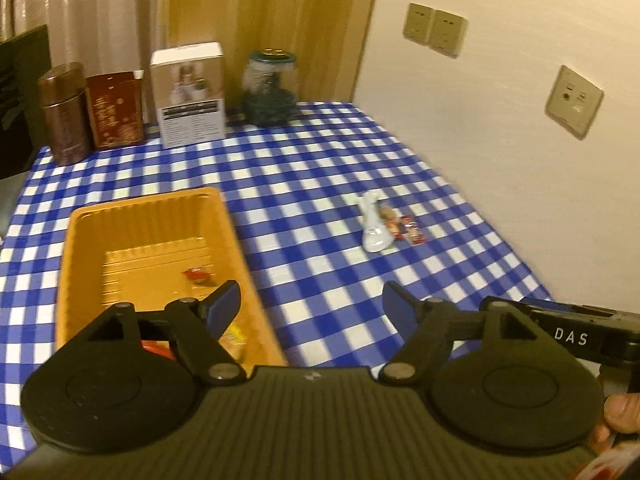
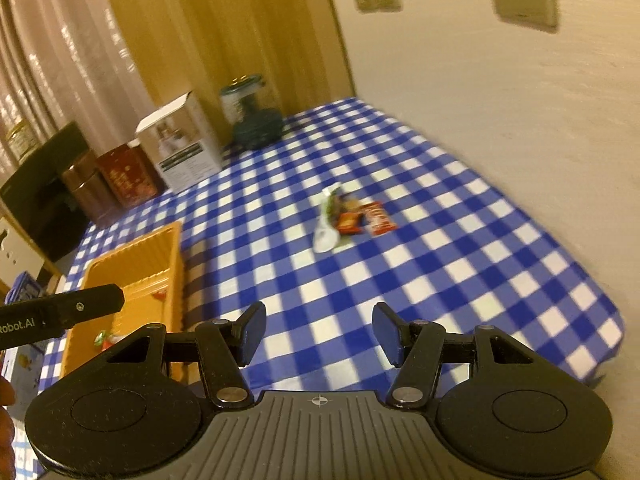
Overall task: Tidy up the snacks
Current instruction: 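Move both open tools from the tray back toward the snack pile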
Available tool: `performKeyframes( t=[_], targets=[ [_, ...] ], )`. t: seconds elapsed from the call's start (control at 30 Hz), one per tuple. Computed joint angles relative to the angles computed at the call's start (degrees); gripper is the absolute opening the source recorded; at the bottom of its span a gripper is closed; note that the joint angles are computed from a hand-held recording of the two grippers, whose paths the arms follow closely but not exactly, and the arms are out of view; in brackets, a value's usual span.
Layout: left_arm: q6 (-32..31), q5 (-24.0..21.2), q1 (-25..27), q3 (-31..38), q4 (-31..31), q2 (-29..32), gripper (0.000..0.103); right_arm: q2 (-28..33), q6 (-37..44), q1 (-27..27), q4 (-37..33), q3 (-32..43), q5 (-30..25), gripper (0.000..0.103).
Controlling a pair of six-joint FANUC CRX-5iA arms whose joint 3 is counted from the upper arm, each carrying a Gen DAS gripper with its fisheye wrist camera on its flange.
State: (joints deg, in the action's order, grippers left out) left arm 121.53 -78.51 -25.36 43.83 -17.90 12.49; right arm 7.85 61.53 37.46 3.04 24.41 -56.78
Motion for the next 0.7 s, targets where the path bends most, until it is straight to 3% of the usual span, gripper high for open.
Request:
performKeyframes(
  t=[0.33, 0.7],
  targets=[
    [-1.0, -0.9, -2.1, 5.2, 0.9, 4.6, 0.077, -1.6, -0.9, -1.8, 1.8, -1.5, 0.9, 0.059],
    [-1.3, -0.9, -2.6, 6.6, 1.7, 6.2, 0.078, -1.9, -1.5, -2.5, 2.8, -2.1, 1.0, 0.059]
  ],
)
